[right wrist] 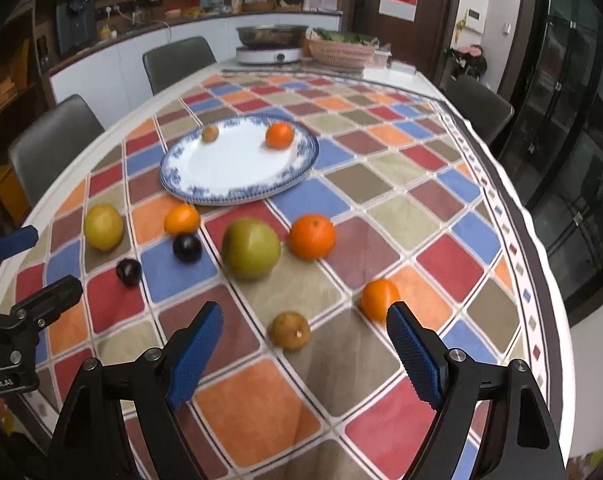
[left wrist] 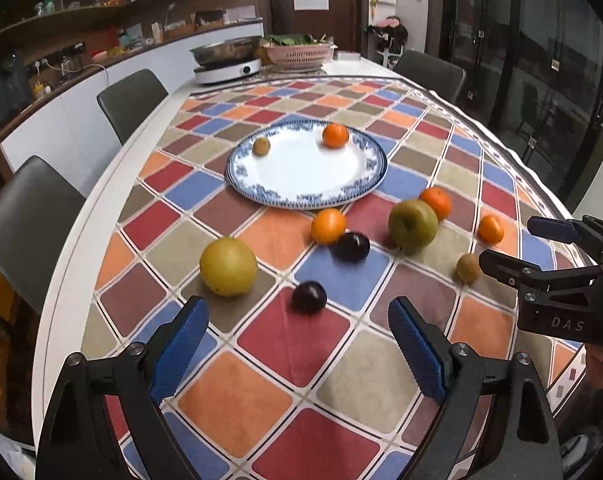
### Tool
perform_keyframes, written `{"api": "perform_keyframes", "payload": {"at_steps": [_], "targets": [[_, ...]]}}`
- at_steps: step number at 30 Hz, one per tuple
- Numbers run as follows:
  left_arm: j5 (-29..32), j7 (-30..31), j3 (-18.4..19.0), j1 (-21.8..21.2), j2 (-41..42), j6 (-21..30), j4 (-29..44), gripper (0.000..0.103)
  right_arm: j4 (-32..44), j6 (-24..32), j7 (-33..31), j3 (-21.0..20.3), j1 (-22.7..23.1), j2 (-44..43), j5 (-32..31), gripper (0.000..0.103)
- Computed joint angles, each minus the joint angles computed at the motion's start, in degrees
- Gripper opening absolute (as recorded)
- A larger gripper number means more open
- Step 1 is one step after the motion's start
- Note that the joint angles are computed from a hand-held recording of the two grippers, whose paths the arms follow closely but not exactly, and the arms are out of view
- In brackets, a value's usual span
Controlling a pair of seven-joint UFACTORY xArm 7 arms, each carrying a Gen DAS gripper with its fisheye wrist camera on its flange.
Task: Organize fruits
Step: 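Grasp a dark purple plum with the left tool while the right tool grasps a brown fruit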
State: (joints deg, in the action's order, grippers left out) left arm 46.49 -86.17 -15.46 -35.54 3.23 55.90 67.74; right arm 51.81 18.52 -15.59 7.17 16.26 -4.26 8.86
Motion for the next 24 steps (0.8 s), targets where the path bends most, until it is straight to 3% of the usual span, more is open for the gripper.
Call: {"api": "perform_keyframes", "payload": {"at_steps": [8, 10, 15, 24], "targets": [[-1.9, 1.7, 0.9, 0.6, 1.3, -2.6, -0.7, 0.083, 1.1, 3.7, 1.4, 0.0, -0.5, 2.0, 0.0, 0.080], [-2.6, 2.1, 1.3, 1.0, 1.5, -4.0, -1.0, 0.073, 1.5, 4.6, 1.4, 0.1, -0.5, 2.5, -0.1, 0.076], [-3.3, 3.5, 2.3, 1.8, 2.9, -7.7, -1.0, 0.064, 2.5, 6.0, 1.2, 0.3, -0.7, 3.7, 0.7, 0.068], [-4.9, 5.1, 4.0, 1.9, 5.5, -9.9, 0.5, 0.046, 4.8, 9.1, -0.4, 0.4, -1.4, 6.1, 3.9, 0.054]]}}
